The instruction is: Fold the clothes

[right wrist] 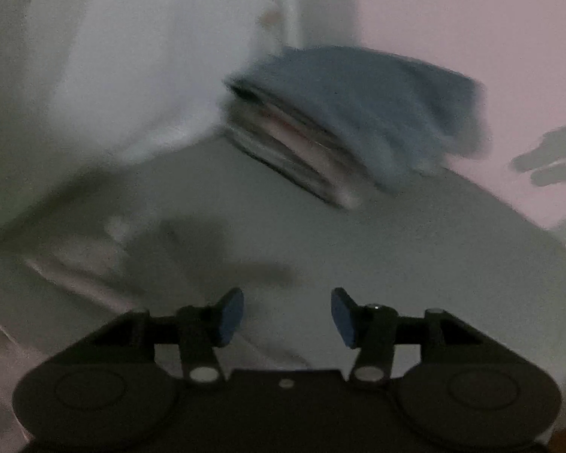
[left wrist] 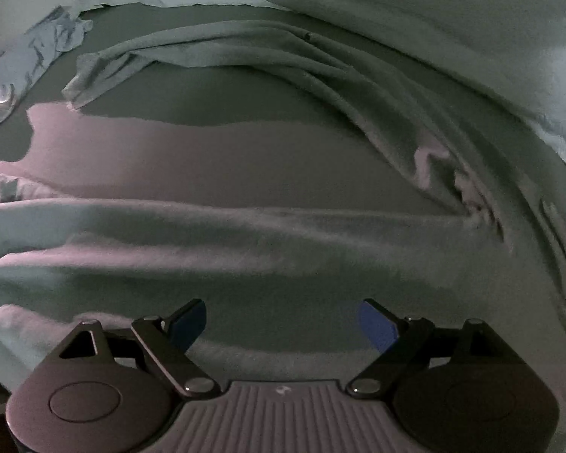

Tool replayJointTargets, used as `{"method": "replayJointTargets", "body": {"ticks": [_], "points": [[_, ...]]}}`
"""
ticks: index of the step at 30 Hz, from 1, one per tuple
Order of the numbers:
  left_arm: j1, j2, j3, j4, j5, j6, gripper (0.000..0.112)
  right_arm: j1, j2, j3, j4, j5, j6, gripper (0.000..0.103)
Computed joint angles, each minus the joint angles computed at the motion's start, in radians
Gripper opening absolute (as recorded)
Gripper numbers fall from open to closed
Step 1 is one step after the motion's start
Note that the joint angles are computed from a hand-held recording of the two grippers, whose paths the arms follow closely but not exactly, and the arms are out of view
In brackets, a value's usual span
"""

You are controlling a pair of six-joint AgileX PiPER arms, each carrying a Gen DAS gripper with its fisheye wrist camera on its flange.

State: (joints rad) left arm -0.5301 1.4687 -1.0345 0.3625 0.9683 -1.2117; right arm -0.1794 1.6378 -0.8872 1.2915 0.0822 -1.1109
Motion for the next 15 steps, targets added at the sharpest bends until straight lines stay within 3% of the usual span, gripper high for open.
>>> {"method": "replayJointTargets", "body": {"ticks": [2, 4, 7, 9, 11, 12, 13, 15], "points": [[0.0, 0.055, -0.054, 0.025, 0.012, 0.007, 0.089, -0.025, 0.138, -0.162, 0.115, 0.159, -0.165, 0.036], [-0.001, 0.108, -0.113, 0.048, 0.03, 0.019, 0.089, -0.016, 0.27, -0.311, 0.098, 0.229, -0.175, 0.036], [0.015, 0.179, -0.192, 0.027, 0.053, 0.051, 0.089, 0.005, 0.473, -0.58, -0.164, 0.319, 0.07, 0.042], [0.024, 0.212, -0.227, -0.002, 0.057, 0.078, 0.089, -0.002, 0.583, -0.741, -0.257, 0.438, 0.174, 0.047], [0.029, 0.249, -0.265, -0.023, 0.074, 0.107, 0.089, -0.013, 0.669, -0.877, -0.291, 0.58, 0.226, 0.045], [0.027, 0.268, -0.286, -0.021, 0.094, 0.113, 0.089, -0.014, 0.69, -0.914, -0.293, 0.608, 0.24, 0.023], [0.026, 0.287, -0.307, -0.019, 0.114, 0.118, 0.089, -0.009, 0.691, -0.919, -0.282, 0.596, 0.241, 0.012], [0.028, 0.305, -0.332, -0.024, 0.138, 0.126, 0.089, -0.004, 0.701, -0.945, -0.267, 0.559, 0.275, 0.009]]}}
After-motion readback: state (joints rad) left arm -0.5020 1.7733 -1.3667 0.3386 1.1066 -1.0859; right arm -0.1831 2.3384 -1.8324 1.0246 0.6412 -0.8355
